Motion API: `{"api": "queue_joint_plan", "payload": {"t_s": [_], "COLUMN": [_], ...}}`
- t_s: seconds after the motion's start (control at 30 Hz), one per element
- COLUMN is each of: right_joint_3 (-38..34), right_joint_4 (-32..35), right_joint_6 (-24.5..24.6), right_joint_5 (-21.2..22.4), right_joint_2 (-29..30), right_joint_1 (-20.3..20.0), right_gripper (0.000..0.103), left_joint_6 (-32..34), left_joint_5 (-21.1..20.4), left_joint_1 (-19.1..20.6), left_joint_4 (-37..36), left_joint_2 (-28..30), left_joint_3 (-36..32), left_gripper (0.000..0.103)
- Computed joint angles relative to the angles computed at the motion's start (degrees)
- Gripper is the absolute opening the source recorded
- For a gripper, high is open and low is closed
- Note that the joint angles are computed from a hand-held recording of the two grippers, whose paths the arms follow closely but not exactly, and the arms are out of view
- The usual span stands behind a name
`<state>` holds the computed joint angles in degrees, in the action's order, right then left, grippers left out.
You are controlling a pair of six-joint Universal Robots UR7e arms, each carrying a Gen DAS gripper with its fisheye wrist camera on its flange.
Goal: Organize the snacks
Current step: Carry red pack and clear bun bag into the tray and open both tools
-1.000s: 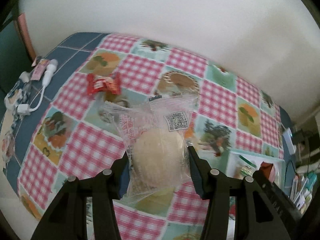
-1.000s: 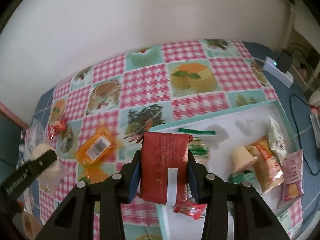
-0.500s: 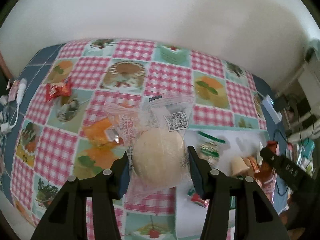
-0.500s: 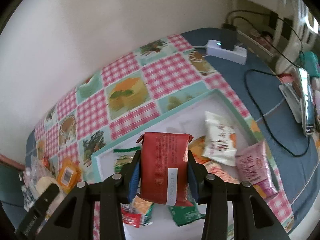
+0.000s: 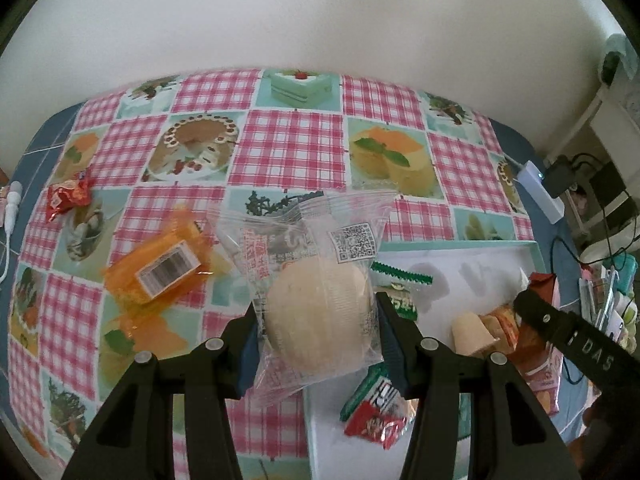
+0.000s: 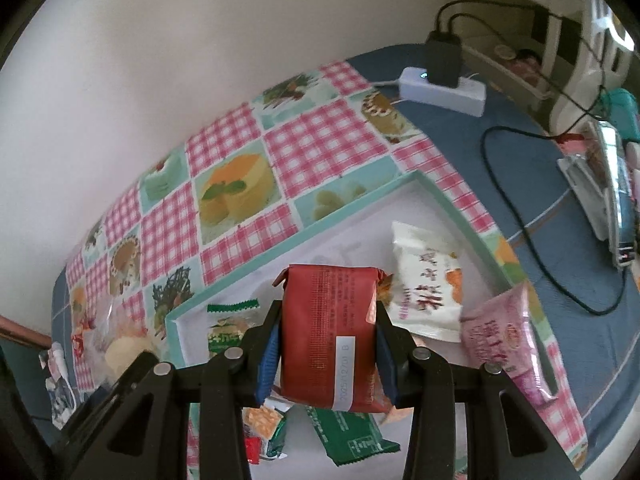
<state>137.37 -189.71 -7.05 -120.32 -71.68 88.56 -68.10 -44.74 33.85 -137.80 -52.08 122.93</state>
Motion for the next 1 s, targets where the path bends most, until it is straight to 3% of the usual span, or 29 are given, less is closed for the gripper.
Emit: {"api": "queue_joint_plan", "payload": {"t_s": [0.4, 0.9, 0.97, 1.0], "right_joint_3": [-1.87, -3.0, -3.0, -2.99], "right_joint_4": [-3.28, -3.25, -3.27, -3.23], "right_joint_6": [-3.65, -4.57, -4.47, -4.47], "right_joint_5": [0.89, 1.18, 0.89, 0.79], "right_joint_2": [4.4, 6.35, 6.37, 6.38], "right_joint_1": [0.35, 0.46, 0.54, 0.54], "right_gripper": [0.044, 0.044, 0.045, 0.045], "left_joint_6": [5.35, 8.45, 8.28, 7.97], "left_joint_5": [0.77, -1.85, -2.4, -2.48], "left_joint_1": [2.58, 3.92, 4.05, 4.04], "left_joint_4": [-8.51, -10.81, -10.62, -10.1], "left_joint_2": [4.21, 6.9, 6.78, 6.59], "left_joint_3": [-1.06, -2.83, -2.83, -2.9], "left_gripper": [0.054, 0.054, 0.056, 0.062]}}
